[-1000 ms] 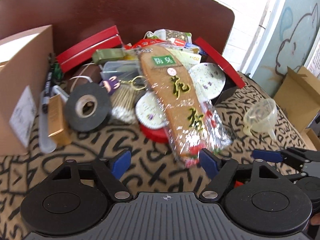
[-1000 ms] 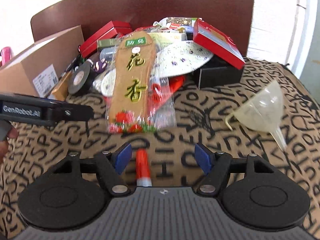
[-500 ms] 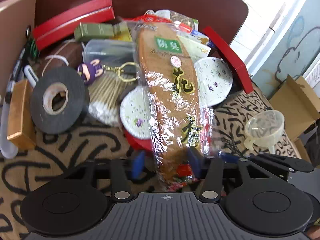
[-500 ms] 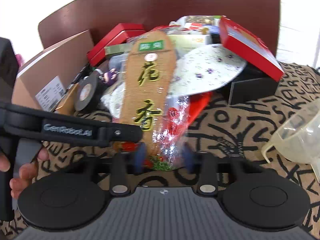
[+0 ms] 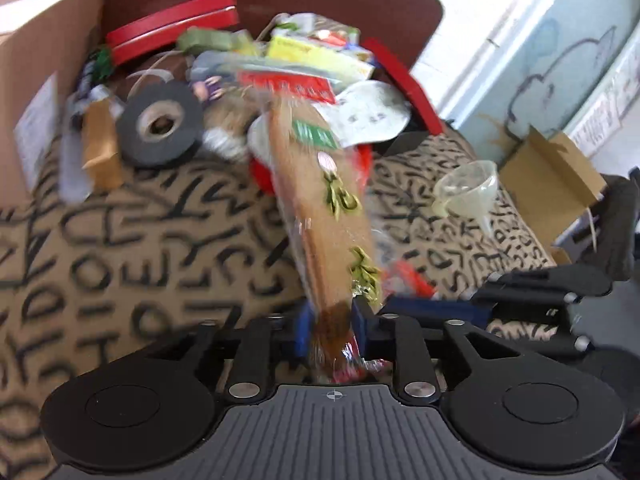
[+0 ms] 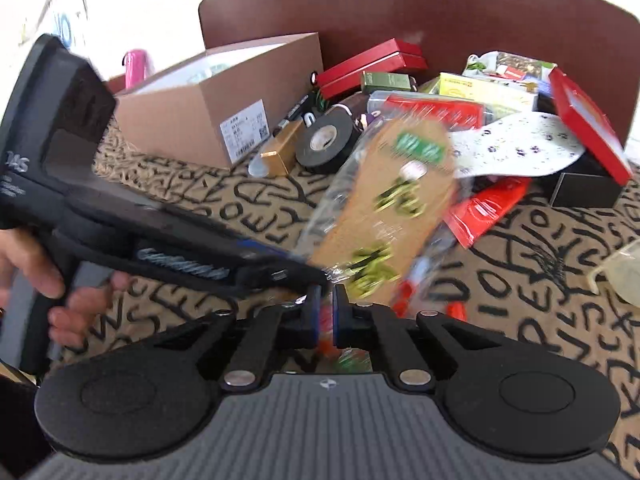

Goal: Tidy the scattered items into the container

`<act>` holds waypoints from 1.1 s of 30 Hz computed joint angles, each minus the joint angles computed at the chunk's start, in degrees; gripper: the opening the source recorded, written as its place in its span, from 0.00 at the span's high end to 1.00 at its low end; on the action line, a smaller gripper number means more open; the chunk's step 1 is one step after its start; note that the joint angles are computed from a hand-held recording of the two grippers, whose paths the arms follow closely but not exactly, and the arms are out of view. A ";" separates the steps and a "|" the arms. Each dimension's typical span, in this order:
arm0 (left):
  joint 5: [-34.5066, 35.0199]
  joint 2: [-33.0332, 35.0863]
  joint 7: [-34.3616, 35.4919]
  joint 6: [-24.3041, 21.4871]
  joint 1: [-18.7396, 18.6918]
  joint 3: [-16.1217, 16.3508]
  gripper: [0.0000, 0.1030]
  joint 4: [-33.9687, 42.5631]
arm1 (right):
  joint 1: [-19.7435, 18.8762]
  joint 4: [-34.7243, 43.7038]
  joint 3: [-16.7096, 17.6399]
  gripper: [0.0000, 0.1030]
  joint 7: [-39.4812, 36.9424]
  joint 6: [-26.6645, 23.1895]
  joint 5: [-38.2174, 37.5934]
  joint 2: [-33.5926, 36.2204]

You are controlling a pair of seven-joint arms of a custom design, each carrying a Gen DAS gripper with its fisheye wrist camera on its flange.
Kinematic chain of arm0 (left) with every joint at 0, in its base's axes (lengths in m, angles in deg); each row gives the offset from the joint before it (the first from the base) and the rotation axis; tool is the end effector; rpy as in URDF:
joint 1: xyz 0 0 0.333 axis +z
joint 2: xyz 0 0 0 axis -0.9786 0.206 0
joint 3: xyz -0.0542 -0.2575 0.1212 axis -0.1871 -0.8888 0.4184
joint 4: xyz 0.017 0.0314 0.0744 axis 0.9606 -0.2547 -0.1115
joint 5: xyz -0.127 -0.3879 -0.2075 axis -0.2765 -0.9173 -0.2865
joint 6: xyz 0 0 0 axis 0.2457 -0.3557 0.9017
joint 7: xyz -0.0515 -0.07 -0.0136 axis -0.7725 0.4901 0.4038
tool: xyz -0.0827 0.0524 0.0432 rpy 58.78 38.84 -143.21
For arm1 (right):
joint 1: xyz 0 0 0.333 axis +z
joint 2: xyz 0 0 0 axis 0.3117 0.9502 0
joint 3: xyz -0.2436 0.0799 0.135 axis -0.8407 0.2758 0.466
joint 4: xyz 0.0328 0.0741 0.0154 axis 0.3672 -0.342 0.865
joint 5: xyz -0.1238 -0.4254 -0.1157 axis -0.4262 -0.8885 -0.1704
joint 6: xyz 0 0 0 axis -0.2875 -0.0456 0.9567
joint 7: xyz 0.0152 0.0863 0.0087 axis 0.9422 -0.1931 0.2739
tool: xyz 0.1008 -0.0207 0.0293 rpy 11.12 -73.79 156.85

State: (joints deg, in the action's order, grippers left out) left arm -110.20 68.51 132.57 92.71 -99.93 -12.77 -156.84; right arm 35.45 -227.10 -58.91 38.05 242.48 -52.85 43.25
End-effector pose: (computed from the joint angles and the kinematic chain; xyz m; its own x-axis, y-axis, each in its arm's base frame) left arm 0.5189 -0.4205 0.4535 -0.4816 -0.7758 0.4076 -0.7715 0.1547 -0.6172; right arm 0.4385 0.3413 0.4623 0.3589 -0.9264 -0.1144 -0.6550 -0.1626 -0.7380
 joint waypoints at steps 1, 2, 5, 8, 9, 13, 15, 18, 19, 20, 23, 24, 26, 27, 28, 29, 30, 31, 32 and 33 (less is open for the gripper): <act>1.95 0.04 -2.40 2.43 -0.27 0.22 0.42 -0.70 | -2.94 0.01 2.39 0.70 3.89 0.44 -2.32 -0.17; 5.11 0.42 -6.26 4.54 -0.52 0.63 0.31 -1.01 | -6.12 0.21 4.85 0.61 8.71 0.53 -4.63 -0.26; 7.09 2.55 -10.16 4.94 0.51 0.28 0.27 1.01 | -8.77 0.49 5.88 0.45 15.83 1.29 -7.20 0.53; 5.75 5.29 -7.59 2.97 2.15 -1.12 0.26 4.20 | -5.89 0.95 2.51 0.45 14.98 1.19 -5.32 2.48; 6.41 6.03 -7.92 2.80 2.34 -1.32 0.26 4.85 | -3.96 0.92 0.61 0.45 13.52 1.60 -3.31 3.19; 4.36 8.84 -4.90 2.56 4.49 -4.05 0.29 7.31 | 6.21 1.11 -8.46 0.46 2.02 4.89 12.01 6.37; 2.82 9.81 -1.82 0.94 5.61 -5.42 0.48 8.67 | 7.90 1.84 -9.65 0.47 -1.65 5.63 16.57 7.68; 4.16 9.93 -2.34 0.87 5.39 -5.20 0.58 8.73 | 7.80 2.98 -9.11 0.55 -4.54 4.70 18.98 8.42; 3.07 9.80 -1.52 0.70 5.92 -5.63 0.59 8.59 | 7.25 3.12 -8.52 0.57 -4.63 4.28 18.55 8.34; 1.60 9.63 -0.47 0.38 6.50 -6.09 0.59 8.43 | 7.26 3.20 -8.46 0.58 -5.37 3.95 18.84 8.24; -1.49 9.45 1.77 0.43 6.98 -6.47 0.47 8.12 | 6.51 3.54 -7.67 0.59 -5.23 3.35 18.85 8.27; -1.42 9.51 1.55 0.75 6.69 -6.19 0.47 8.12 | 5.57 3.80 -6.85 0.56 -3.58 3.32 17.71 8.56; -0.37 9.60 0.40 0.93 6.08 -5.55 0.50 8.25 | 4.18 4.30 -5.66 0.51 -0.53 4.01 15.26 9.47; -0.20 9.58 0.27 0.83 6.04 -5.47 0.50 8.24 | 3.27 4.63 -4.85 0.52 1.14 3.70 12.95 9.69; 0.00 9.28 0.09 0.96 5.99 -5.37 0.58 7.89 | 2.45 4.98 -4.07 0.54 2.90 2.83 10.39 9.58; -0.14 8.65 0.18 0.92 6.08 -5.38 0.62 7.31 | 2.36 5.33 -3.85 0.54 3.84 1.62 9.00 9.32; -0.90 7.74 0.73 0.70 6.33 -5.50 0.62 6.50 | 2.99 5.57 -4.15 0.56 3.76 0.57 8.88 8.99; -2.05 6.58 1.41 0.63 6.51 -5.54 0.62 5.44 | 3.75 5.59 -4.54 0.57 3.29 -0.13 9.16 8.58; -3.75 5.41 2.55 0.71 6.62 -5.55 0.62 4.39 | 4.16 5.53 -4.56 0.58 3.34 -0.62 8.91 8.12; -5.88 4.03 3.97 1.06 6.60 -5.46 0.62 3.12 | 4.38 5.48 -4.36 0.59 3.69 -1.01 8.35 7.61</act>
State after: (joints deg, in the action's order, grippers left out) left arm -116.08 72.53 136.54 93.77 -93.33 -18.22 -153.71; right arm 39.83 -221.63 -63.27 41.73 241.47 -44.49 50.85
